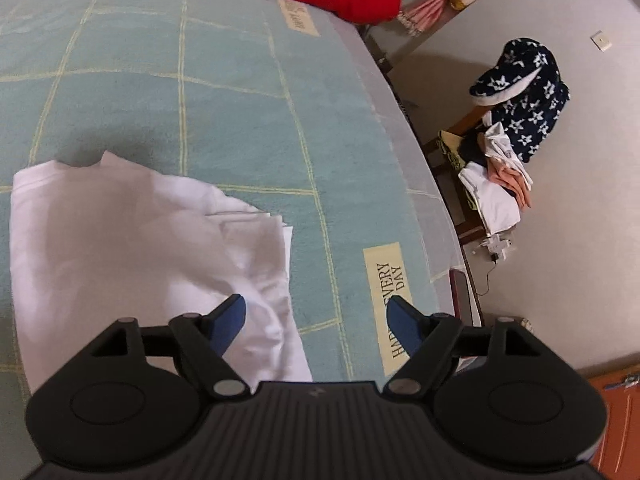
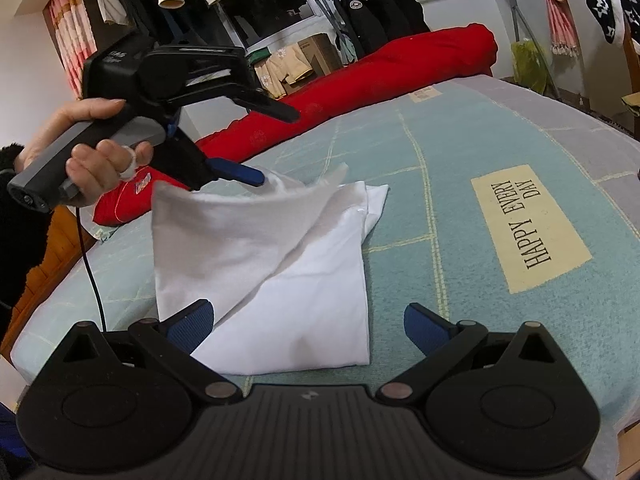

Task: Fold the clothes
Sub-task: 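Lay the folded side down and open the left gripper, then roll the right gripper sideways and close it on the shirt's other side edge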

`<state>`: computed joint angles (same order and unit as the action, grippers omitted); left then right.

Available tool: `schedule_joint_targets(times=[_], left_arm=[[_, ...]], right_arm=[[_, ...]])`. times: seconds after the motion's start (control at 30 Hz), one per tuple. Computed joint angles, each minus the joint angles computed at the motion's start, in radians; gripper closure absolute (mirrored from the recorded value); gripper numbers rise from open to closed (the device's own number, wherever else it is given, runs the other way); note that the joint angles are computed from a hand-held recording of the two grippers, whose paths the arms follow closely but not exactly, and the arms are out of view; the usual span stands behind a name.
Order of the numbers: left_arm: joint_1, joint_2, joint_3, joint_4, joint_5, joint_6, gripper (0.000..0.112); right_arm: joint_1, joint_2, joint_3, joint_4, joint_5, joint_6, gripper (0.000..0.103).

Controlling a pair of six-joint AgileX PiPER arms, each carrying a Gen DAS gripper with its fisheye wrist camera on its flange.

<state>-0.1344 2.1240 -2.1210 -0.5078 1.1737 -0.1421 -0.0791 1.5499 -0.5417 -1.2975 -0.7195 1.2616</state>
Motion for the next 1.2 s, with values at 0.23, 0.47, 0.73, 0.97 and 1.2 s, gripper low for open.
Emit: schedule_joint_targets(times=[0.23, 0.47, 0.73, 0.97, 1.2], left_arm=[[0.038, -0.167, 0.269, 0.018, -0.121, 0.185, 0.033], [0.064, -0.453, 0.770, 0.049, -0.398, 0.565, 0.031], [0.083, -0.743, 1.241, -0.020, -0.670, 0.918, 0.031], [0.055, -0.830, 1.393, -0.047, -0.800, 1.008, 0.030], [0.101, -0.807, 1.414, -0.224, -0.818, 1.142, 0.027]], right_arm=[[0.019, -0.008, -0.004, -0.014, 0.019, 0.012, 0.000], [0.003, -0.018, 0.004, -0.046, 0.004, 0.033, 0.000], [-0.135, 0.170, -0.102, -0.176, -0.331, 0.167, 0.000], [-0.094, 0.431, -0.329, -0.228, -0.399, 0.415, 0.000], [-0.037, 0.529, -0.468, -0.212, -0.381, 0.519, 0.000]])
